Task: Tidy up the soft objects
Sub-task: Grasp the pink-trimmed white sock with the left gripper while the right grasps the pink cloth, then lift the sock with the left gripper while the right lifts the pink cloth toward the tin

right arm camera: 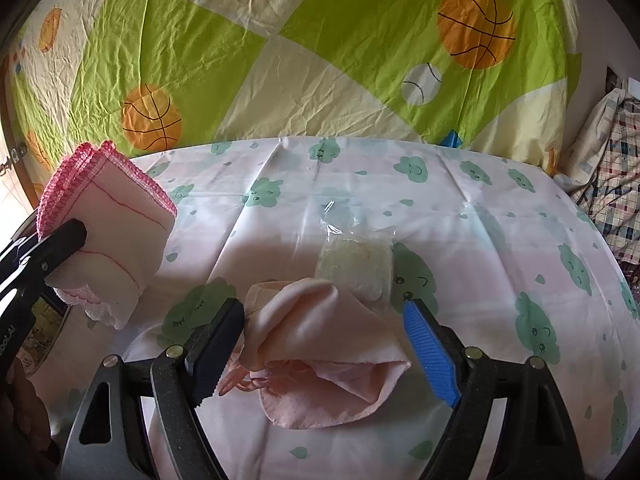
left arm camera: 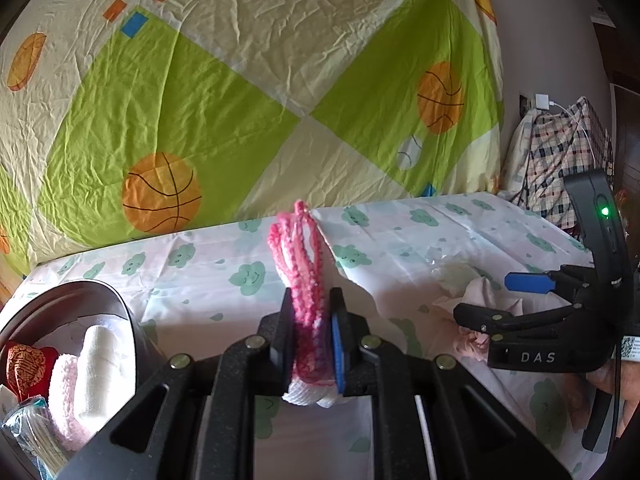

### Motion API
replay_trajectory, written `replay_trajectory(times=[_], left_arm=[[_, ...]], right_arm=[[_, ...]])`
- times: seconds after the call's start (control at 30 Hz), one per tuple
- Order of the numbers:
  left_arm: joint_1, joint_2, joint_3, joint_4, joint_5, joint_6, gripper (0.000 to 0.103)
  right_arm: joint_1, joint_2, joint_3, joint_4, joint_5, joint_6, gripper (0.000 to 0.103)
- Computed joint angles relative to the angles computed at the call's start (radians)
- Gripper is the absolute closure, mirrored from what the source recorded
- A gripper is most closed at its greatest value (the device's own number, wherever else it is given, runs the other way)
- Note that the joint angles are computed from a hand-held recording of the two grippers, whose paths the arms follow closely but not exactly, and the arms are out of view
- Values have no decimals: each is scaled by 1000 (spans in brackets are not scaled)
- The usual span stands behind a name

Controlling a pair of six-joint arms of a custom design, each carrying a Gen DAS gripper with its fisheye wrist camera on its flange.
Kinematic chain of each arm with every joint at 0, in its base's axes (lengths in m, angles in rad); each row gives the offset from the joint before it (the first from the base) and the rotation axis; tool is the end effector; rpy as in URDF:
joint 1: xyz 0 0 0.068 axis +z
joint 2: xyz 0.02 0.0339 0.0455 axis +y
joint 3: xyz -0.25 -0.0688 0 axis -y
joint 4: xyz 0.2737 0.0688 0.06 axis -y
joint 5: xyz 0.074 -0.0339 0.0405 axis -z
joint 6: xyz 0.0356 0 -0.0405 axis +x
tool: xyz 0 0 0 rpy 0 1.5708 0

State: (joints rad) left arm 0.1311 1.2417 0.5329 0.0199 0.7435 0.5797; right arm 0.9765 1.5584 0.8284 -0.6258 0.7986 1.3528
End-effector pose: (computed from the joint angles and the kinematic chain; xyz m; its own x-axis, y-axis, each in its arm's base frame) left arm 0.2643 0.0105 0.1538 -0.2962 0.3677 -0.8815 0.6981 0.7132 0.0629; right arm 0.1790 0.2193 0.1291 -0.5992 0.3300 -0.7295 0.4276 0.9022 0.0569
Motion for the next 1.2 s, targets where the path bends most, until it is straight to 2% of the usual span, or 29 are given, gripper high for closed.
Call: replay_trajectory(times=[0.1, 0.13, 0.27, 0.37, 0.63, 0.87, 1.1, 1.2], left_arm=[[-6, 11, 6, -4, -11, 9, 90], [-5, 15, 9, -7, -9, 9, 90], [-4, 30, 25, -23, -6, 9, 90], [-3, 33, 29, -28, -6, 7, 90], [3, 20, 15, -13, 7, 13, 90], [7, -6, -8, 0, 18, 11, 90], [24, -47, -41, 7, 42, 23, 90], [33, -78, -65, 16, 54, 31, 90]], right_arm=[[-22, 8, 3, 16, -43, -29, 20], [-29, 9, 2, 24, -59, -40, 25], [-44, -4, -18, 60, -95, -64, 68], [-38, -22, -36, 85, -89, -71, 78], [39, -13, -4, 28, 41, -38, 85], [116, 5, 39, -81, 183, 58, 89], [159, 27, 68, -166, 255, 151, 93], [175, 24, 62, -155, 274, 166, 95]])
